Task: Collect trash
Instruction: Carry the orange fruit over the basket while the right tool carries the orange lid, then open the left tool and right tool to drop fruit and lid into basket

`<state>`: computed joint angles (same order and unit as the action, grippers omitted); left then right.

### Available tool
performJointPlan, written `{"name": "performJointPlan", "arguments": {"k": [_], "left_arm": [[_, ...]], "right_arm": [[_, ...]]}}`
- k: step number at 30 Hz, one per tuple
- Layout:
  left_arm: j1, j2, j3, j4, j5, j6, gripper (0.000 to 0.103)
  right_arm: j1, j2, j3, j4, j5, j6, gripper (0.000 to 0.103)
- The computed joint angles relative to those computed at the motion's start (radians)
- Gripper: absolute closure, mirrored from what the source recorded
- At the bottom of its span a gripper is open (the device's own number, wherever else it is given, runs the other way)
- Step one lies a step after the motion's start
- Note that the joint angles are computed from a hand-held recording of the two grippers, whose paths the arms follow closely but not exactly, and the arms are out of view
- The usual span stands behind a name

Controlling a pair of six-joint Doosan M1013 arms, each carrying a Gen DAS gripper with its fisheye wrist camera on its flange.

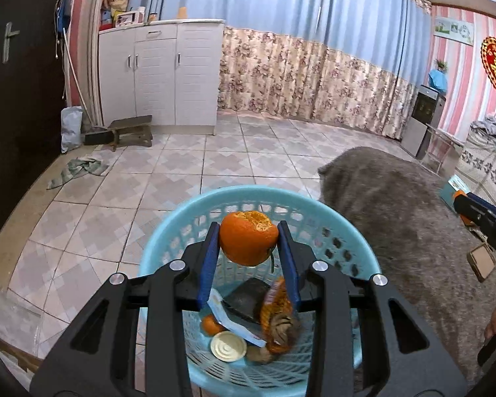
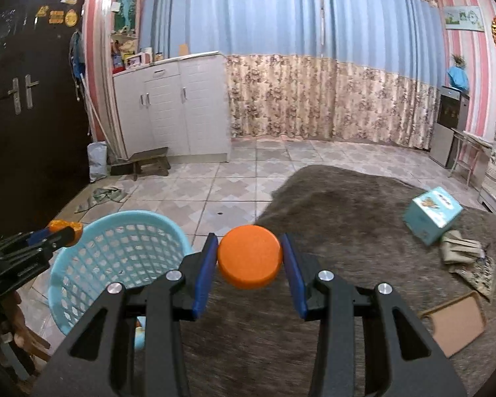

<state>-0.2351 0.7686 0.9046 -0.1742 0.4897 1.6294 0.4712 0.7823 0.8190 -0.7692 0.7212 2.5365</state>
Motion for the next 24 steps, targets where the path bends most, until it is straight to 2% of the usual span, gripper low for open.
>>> {"name": "performJointPlan", "arguments": {"k": [8, 11, 19, 24], "left_arm": [[0.013, 0.027, -0.023, 0.019, 0.001, 0.027, 0.069], [0.024, 0.027, -0.016, -0.027, -0.004, 0.057, 0.069], [0.023, 0.02, 0.001, 0.024, -0.035, 0.029, 0.064], [0.025, 0.008, 0.017, 0.012, -0.069, 0.021, 0.04]], "right_arm": [[0.021, 0.118, -0.185, 0.118, 0.045, -0.15, 0.063], [0.029, 0.153, -0.24, 0.138, 0.062, -0.202, 0.063], [0.035, 0.213, -0.34, 0.185, 0.094, -0.253, 0.063], [0.036, 0.225, -0.358, 0.191, 0.104, -0.262, 0.063]]}}
